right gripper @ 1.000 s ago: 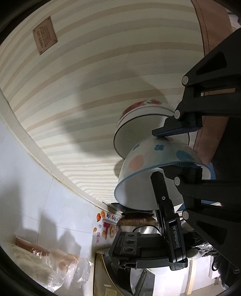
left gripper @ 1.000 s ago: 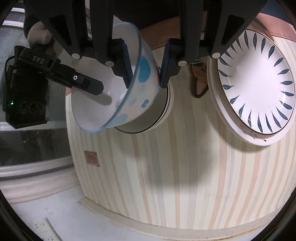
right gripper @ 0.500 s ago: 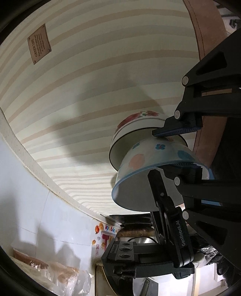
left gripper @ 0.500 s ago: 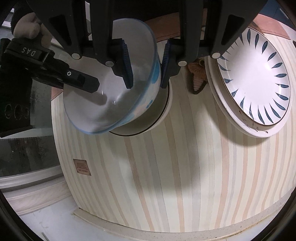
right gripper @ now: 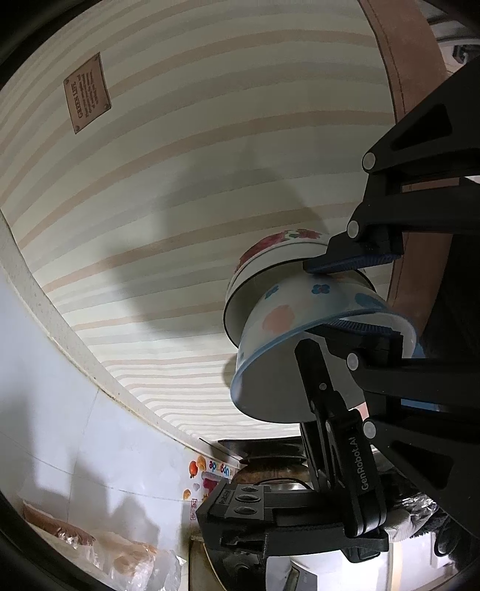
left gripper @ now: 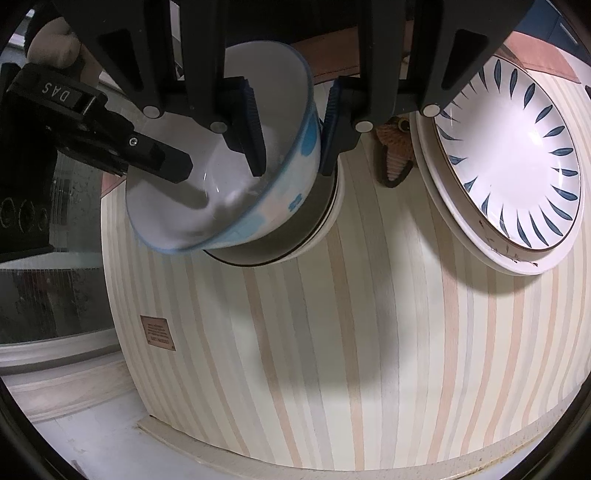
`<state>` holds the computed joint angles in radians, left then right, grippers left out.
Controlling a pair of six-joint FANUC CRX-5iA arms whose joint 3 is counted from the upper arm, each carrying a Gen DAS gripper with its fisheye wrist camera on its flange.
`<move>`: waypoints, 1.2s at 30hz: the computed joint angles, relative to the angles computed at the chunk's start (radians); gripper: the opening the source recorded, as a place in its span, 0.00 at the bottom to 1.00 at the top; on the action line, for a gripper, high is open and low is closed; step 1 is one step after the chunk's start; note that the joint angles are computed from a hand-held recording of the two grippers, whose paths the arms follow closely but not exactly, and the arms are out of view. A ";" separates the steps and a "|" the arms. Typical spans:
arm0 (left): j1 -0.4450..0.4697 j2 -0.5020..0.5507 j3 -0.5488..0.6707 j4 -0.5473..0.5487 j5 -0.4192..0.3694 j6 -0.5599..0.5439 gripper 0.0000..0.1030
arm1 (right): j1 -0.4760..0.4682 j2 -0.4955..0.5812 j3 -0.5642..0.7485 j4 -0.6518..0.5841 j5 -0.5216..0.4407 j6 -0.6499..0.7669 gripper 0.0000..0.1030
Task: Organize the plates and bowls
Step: 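Carry the blue-dot bowl to the bowl stack with the left gripper, then lower the blue-dot bowl into the stack and open the left gripper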
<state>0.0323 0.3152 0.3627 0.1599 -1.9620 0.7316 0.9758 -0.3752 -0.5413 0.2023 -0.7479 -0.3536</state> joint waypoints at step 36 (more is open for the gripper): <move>-0.153 -0.264 -0.176 -0.244 0.375 -0.271 0.27 | 0.024 0.068 0.169 -0.097 -0.285 0.038 0.08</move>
